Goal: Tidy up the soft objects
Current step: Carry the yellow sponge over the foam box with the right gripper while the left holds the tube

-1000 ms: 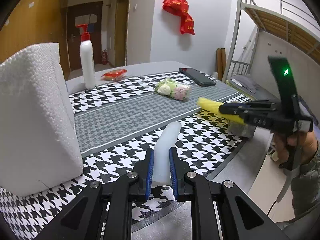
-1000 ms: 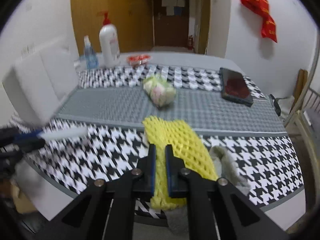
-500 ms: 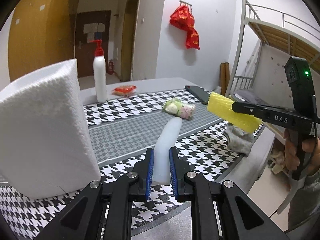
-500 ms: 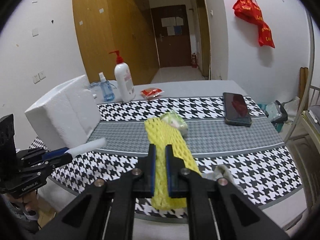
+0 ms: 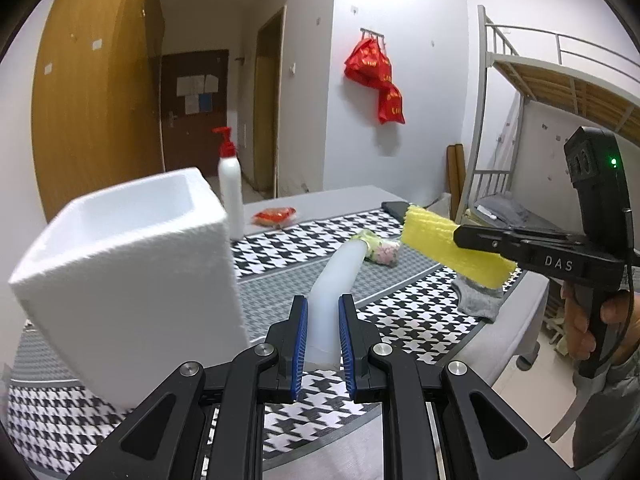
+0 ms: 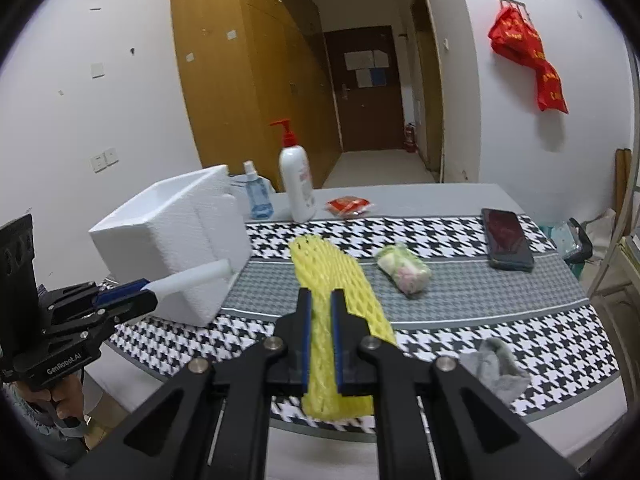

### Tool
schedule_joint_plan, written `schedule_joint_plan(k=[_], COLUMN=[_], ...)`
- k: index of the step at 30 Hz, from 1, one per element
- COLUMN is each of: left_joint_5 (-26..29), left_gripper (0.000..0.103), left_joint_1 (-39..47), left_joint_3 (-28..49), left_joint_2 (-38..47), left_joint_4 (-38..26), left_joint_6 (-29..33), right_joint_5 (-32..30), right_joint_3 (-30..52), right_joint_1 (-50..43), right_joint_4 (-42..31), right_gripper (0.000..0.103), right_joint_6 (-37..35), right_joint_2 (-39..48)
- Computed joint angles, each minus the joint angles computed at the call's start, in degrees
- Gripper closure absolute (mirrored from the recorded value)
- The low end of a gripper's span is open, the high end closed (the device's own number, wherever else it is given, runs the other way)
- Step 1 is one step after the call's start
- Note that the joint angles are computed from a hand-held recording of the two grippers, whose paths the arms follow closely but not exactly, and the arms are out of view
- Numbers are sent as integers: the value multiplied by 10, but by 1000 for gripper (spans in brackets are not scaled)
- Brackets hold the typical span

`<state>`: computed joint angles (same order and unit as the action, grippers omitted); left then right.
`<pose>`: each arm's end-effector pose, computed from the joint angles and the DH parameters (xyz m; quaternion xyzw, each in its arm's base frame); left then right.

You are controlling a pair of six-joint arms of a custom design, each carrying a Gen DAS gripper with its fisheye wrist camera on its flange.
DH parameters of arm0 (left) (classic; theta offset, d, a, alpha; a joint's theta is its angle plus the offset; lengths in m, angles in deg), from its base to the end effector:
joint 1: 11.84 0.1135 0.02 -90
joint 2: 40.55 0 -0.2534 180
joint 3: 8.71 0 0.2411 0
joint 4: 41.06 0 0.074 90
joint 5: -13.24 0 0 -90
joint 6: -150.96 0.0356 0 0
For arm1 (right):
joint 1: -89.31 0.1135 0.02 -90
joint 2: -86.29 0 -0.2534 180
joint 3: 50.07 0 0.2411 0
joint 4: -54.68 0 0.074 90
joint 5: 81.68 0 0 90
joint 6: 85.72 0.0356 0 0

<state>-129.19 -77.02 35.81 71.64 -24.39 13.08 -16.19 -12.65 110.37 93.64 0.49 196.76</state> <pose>0.1379 -0.2310 0.0507 -0.0186 0.8582 -0.0202 0.5125 0.2439 0.1097 0.0606 -0.2829 0.8216 0.2541 0.4248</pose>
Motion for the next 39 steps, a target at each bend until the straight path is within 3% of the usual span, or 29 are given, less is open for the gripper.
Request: schedule_joint_plan(k=[7, 11, 27, 39], left_joint_5=[-54, -93, -154, -129], left_gripper=[86, 86, 86, 86], left_joint_1=[-39, -67, -142, -207], left_joint_3=[-33, -40, 4, 42], left_joint_2=[-57, -92, -132, -107], left_joint_4=[-66, -146, -549, -847], left_joint_6=[-63, -135, -479, -776], right_joint_5=[26, 40, 75, 95], right_joint_3=[-24, -31, -21, 0], right_joint_1=[57, 86, 174, 225], right_joint_4=[18, 17, 16, -5], right_gripper=[92, 92, 92, 92], right_joint_6=[21, 28, 46, 56], right_joint_2=[-33, -54, -76, -102])
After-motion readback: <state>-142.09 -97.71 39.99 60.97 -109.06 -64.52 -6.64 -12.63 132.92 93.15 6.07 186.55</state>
